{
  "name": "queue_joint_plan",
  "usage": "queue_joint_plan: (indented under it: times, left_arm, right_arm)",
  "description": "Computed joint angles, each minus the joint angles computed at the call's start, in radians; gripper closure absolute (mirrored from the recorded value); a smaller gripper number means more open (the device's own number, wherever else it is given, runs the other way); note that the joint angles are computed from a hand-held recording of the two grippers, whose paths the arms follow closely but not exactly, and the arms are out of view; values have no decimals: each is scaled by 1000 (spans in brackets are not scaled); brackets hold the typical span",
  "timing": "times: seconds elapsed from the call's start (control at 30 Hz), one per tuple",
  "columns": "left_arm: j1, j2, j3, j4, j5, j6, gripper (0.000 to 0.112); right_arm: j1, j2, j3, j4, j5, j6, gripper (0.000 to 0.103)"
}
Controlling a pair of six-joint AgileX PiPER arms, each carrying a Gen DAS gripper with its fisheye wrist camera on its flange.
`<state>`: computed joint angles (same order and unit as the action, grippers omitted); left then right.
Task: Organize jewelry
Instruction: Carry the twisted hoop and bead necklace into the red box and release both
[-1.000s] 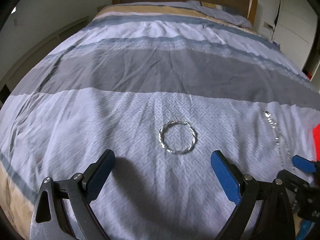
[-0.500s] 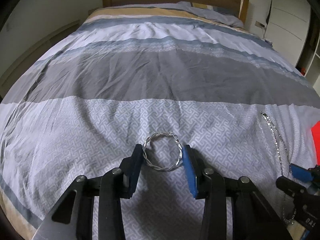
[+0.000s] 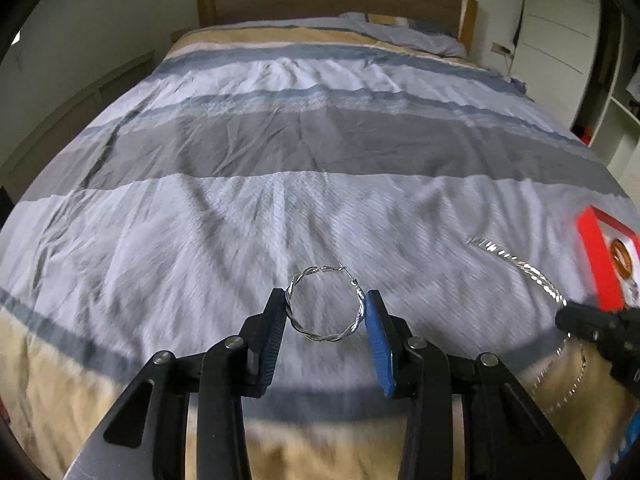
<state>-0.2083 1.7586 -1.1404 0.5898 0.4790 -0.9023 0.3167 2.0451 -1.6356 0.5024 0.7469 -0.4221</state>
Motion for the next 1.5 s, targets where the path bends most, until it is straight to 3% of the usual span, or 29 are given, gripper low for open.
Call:
queue_joint_plan:
  times: [0.47,0.77,0.9,1.1,1.27,1.5]
  left_arm:
    - [-251,-362,181,124,183,-192,73]
    - [-455,-448,136,169,368,-280,73]
    - [-548,-409,64,180,426,-305,73]
    - [-633,-286,-96,162,452,-284,73]
    - [-657,-145,-267,118,450,-203,73]
    - [-627,100,-561,-3,434,-34,73]
  right_arm:
    - [6,-431,331,-19,-53,20,101]
    - [-112,-641,489,101,-34,-106,101]
    - [-231,-697,529,180,12,-206,101]
    - [-455,-708,529,283,104,-369,101]
    - [-590,-624,456,322,156,-450,101]
    - [-650,-440,305,328,166,-493,101]
